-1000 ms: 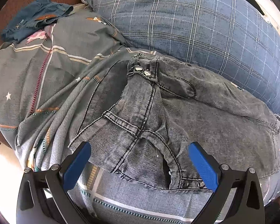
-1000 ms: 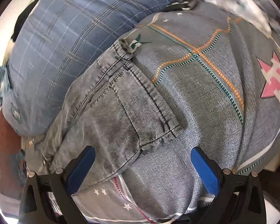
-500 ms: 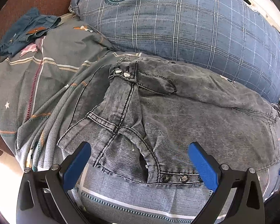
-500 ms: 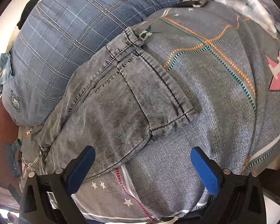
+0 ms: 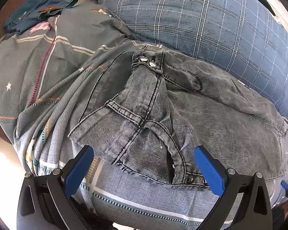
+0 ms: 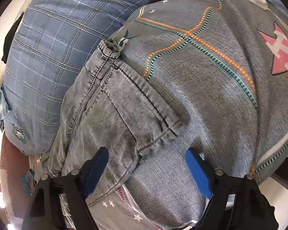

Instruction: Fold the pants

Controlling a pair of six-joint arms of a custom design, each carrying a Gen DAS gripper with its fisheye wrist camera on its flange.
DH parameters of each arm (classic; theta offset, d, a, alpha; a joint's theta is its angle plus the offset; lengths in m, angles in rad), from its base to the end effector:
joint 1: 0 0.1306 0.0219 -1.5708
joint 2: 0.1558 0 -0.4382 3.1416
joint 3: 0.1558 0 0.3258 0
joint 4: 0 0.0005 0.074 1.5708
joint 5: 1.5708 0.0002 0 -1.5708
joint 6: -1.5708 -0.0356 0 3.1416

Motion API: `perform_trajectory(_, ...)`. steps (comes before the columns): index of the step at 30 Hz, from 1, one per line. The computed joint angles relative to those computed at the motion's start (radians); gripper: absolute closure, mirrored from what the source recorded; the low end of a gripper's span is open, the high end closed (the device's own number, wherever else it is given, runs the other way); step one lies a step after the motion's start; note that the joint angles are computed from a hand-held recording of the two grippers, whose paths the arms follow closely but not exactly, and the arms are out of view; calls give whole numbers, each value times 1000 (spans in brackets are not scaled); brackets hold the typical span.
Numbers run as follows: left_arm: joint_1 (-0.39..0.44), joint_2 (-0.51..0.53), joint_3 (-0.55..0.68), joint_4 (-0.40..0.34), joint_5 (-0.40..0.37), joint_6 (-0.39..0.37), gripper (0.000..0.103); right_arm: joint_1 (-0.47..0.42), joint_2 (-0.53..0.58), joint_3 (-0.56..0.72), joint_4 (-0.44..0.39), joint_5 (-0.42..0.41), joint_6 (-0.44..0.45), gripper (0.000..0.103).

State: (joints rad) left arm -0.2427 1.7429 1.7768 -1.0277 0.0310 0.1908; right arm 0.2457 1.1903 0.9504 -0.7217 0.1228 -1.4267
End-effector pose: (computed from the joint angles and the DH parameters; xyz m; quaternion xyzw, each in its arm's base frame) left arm 0.5318 -0.1333 0.4645 0.0293 0.9581 -0.0757 0.2746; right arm 0.2952 0.0690 0.3906 0.5454 0.7807 0.1829 0.2441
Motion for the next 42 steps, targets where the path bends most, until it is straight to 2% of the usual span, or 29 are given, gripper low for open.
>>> perform_trajectory(1,-2,2,4,-4,-2,-3,0,-4,5,12,2,5,2,29)
perform_trajectory(2,-4,0,3,1,5,-7,0,-15,12,25,-6,-1,10,39)
perform_trajectory(5,-13,6,9,-1,-9,-24,0,-55,37,28,-5,-38,5,42)
perform_trajectory(7,-20,22,19,-18,-37,-36,0,-60,55,51,-30,-23,12,47)
perform_trajectory(9,-26,41,27,-37,-68,-54,0,-71,64,60,-42,-22,29,93)
perform_trajectory(11,-36,71,45,-81,-123,-79,0,-70,72,59,-40,-28,30,93)
perform_trajectory(12,-36,76,42,-77,-121,-85,0,-45,72,59,-45,-3,23,93)
perform_trajectory(14,-26,75,34,-69,-98,-82,0,4,64,90,-87,61,23,93)
perform_trajectory(18,-19,80,55,-90,-105,-109,0,138,62,224,-233,233,24,93)
perform_trajectory(20,-20,77,53,-86,-117,-125,0,166,65,241,-271,257,12,93)
perform_trajectory(22,-19,72,44,-79,-119,-140,0,152,80,200,-274,220,-12,93)
perform_trajectory(23,-18,73,47,-83,-117,-145,0,131,56,147,-262,176,-23,90)
perform_trajectory(25,-16,73,62,-101,-118,-154,0,78,55,54,-192,20,-56,81)
perform_trajectory(26,-12,64,64,-100,-119,-165,0,95,34,46,-177,73,-81,79)
perform_trajectory(28,-1,35,56,-89,-105,-177,0,111,35,99,-260,134,-62,54)
perform_trajectory(29,11,22,53,-79,-90,-178,0,117,31,110,-274,164,-66,37)
perform_trajectory(30,29,7,49,-70,-63,-174,0,129,20,117,-282,199,-72,34)
perform_trajectory(32,73,-10,49,-75,10,-136,0,130,-4,117,-272,209,-49,34)
perform_trajectory(35,180,-2,73,-118,249,15,0,158,-33,87,-241,225,-64,34)
perform_trajectory(36,195,2,68,-128,287,45,0,158,-36,75,-219,222,-64,34)
perform_trajectory(38,207,15,86,-158,316,75,0,163,-61,38,-178,214,-76,34)
perform_trajectory(41,192,44,103,-194,355,76,0,155,-76,6,-127,195,-65,34)
perform_trajectory(42,190,53,103,-197,371,81,3,155,-65,7,-117,194,-65,34)
